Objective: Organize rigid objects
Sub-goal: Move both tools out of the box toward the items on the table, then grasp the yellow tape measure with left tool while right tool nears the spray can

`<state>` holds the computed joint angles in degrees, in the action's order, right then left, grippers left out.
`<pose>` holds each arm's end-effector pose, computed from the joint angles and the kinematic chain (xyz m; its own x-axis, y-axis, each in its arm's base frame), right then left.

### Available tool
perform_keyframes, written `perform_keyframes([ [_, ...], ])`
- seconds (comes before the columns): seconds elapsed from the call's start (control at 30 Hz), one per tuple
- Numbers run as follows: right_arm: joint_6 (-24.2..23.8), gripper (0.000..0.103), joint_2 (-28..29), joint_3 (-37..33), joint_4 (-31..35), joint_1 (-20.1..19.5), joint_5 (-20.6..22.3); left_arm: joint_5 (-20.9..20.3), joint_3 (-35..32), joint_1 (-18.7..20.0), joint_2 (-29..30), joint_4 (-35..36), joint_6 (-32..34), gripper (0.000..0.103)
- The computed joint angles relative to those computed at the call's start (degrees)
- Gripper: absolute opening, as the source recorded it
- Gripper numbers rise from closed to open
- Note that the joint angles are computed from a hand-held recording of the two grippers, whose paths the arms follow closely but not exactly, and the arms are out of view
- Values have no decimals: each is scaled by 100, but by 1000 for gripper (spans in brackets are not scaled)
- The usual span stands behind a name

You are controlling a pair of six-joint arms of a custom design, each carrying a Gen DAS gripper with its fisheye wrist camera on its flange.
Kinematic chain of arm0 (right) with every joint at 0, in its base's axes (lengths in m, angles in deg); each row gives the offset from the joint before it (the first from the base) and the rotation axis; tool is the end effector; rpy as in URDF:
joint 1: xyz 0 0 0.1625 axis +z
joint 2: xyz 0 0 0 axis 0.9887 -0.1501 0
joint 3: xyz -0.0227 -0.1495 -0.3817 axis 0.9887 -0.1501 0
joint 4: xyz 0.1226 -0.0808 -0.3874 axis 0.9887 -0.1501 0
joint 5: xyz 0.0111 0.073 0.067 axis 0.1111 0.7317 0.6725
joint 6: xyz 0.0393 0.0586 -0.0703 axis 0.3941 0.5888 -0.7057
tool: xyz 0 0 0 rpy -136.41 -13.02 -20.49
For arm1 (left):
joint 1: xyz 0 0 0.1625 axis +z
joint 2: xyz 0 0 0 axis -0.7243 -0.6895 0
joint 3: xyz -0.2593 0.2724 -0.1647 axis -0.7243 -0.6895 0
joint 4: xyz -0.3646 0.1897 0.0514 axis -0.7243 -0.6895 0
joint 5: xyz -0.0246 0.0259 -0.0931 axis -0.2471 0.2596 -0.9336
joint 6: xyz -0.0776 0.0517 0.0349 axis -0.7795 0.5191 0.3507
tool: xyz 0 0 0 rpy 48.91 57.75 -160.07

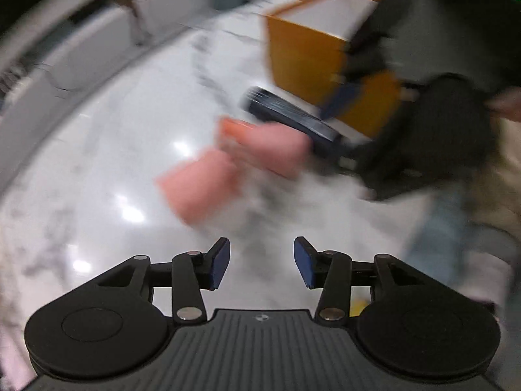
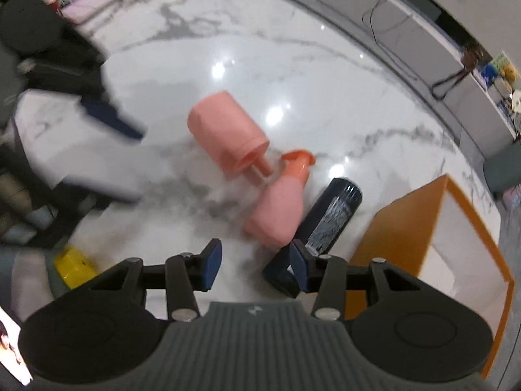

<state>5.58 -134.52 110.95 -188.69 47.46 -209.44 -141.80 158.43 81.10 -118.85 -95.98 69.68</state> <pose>0.3379 -0.3234 0.1233 -0.5079 -0.4523 0.7331 -0.5723 0.8132 0.1053 -0.2058 -0.3581 0.2544 -0.2903 0.8742 -0.3893 0.8633 0.4148 0.2875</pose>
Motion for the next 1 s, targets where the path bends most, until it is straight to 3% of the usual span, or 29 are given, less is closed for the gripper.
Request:
perform_keyframes([
  [0.2,28,56,39,69,23,-37,-84,-806,37,29,-106,656,465,60],
  [0.5,94,60,-94,145,251,59,-214,-714,398,-335,-286,1317,706,60],
  [1.0,120,60,-104,186,324,81,-361,-603,635,-334,-146,943,415,28],
])
